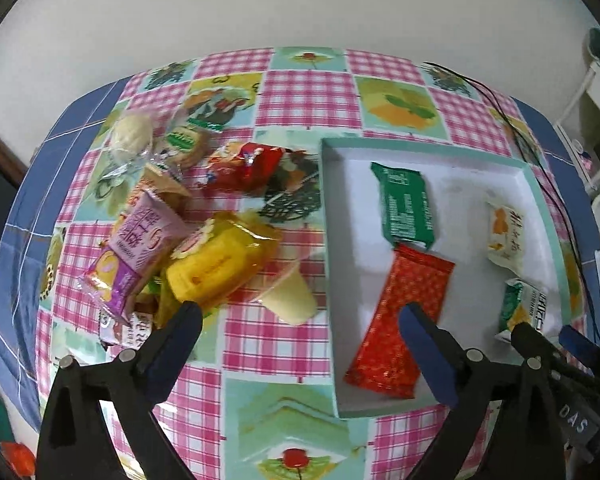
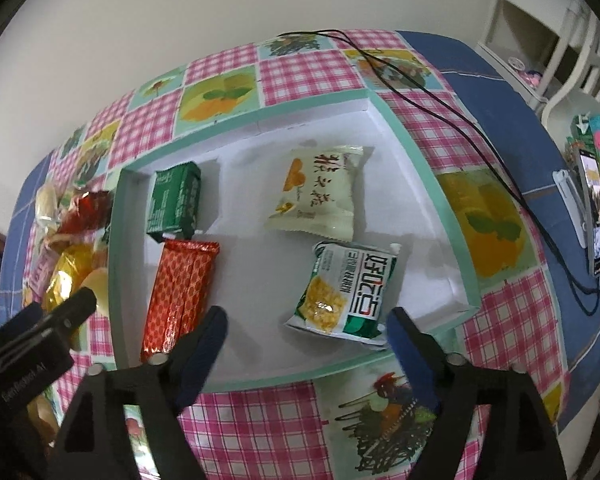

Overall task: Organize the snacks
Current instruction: 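Release the red packet into the tray with the left tool while the right tool releases the corn packet, then withdraw both tools from the tray back toward the snack pile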

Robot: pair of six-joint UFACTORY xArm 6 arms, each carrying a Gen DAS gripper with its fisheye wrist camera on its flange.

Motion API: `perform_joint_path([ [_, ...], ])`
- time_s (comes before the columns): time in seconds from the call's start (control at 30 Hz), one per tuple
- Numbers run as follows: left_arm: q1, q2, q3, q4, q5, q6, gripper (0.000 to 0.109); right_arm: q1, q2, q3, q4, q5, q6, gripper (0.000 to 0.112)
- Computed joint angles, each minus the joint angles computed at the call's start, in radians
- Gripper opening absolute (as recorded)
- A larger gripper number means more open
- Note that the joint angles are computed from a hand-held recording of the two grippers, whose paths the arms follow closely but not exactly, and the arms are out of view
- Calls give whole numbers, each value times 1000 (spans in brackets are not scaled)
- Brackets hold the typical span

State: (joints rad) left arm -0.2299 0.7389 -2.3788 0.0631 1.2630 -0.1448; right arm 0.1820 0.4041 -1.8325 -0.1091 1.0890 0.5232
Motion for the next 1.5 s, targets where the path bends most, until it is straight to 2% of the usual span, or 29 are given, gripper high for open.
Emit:
perform_joint_path([
  [0.13, 2, -1, 4, 18, 3, -10, 99, 7, 3, -3, 0, -4, -11, 102],
  [0.5, 10, -4, 5, 21, -2, -16, 99, 12, -6, 26, 26, -66, -17, 103],
  [0.7, 24, -12, 10, 6, -9, -15, 99, 10, -29, 74, 20, -142, 8, 103],
  [0.87, 37, -19, 15, 10, -20, -10, 99, 19, -74, 144, -31, -264, 44, 103],
  [1.03, 47, -23, 17, 37, -35, 1, 99, 29, -77, 157, -56, -318, 52, 103],
  [1.3, 82, -36, 40, 18, -71, 4, 99, 62, -23, 83, -84, -272, 80, 103],
  [1.5, 128, -10, -1, -11, -44, -22, 99, 95, 59, -35, 19, -206, 21, 103],
])
